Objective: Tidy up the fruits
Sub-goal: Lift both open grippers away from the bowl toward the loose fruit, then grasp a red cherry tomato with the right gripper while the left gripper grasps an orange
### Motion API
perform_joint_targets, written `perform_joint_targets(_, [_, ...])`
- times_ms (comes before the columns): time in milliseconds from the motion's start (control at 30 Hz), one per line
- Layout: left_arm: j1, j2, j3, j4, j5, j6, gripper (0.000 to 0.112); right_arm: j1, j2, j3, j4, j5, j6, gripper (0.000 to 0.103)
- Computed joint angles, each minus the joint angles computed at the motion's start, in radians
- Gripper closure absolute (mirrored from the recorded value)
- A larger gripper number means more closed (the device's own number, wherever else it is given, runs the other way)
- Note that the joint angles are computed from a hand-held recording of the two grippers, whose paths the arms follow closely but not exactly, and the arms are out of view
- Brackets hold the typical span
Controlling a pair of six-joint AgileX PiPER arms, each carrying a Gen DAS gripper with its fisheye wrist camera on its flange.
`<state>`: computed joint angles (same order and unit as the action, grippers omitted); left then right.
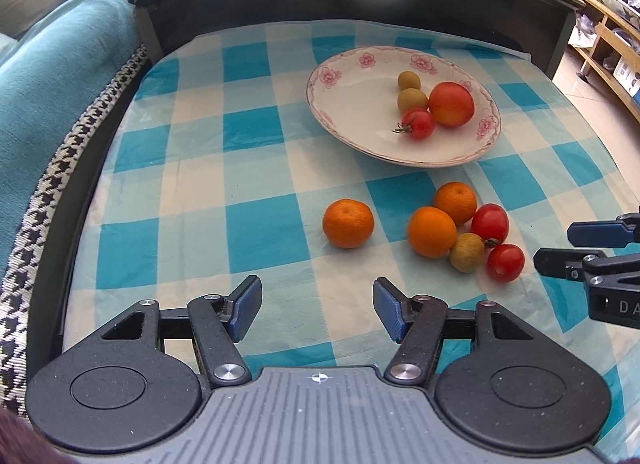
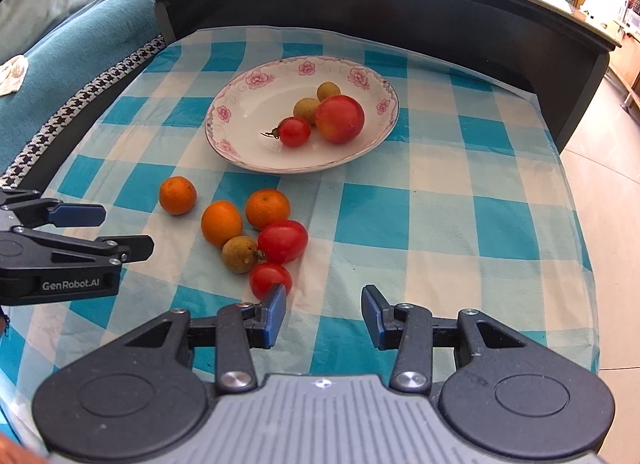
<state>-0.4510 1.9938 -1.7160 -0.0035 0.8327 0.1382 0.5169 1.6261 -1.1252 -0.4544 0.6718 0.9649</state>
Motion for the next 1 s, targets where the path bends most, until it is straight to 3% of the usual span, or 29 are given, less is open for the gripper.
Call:
perform_joint_targets(333, [0.017,0.008,-0.013,-0.042,0.015,0.03,0.043,-0.041,0.048,-0.006,0.117,-0.126,-0.124,0.06])
perform_joint_targets(633, [0.015,0.026,-0.029,-0.059,0.027,0.043,0.043,-0.031,0.11,-0.041,0.119,-0.144,-0.152,0.061])
perform_joint_targets(733, [0.013,0.029,-0.033,-0.066,0.024,0.052,0.043,-0.028,0.114,-0.049,0.136,-0.137,-0.18,0.074])
perform_joint_targets(1000, [0.003,0.094,-0.081,-0.068,-0.023,0.118,0.05,-0.031,0.075,-0.004,0.161,-0.141,-0.194,0.074])
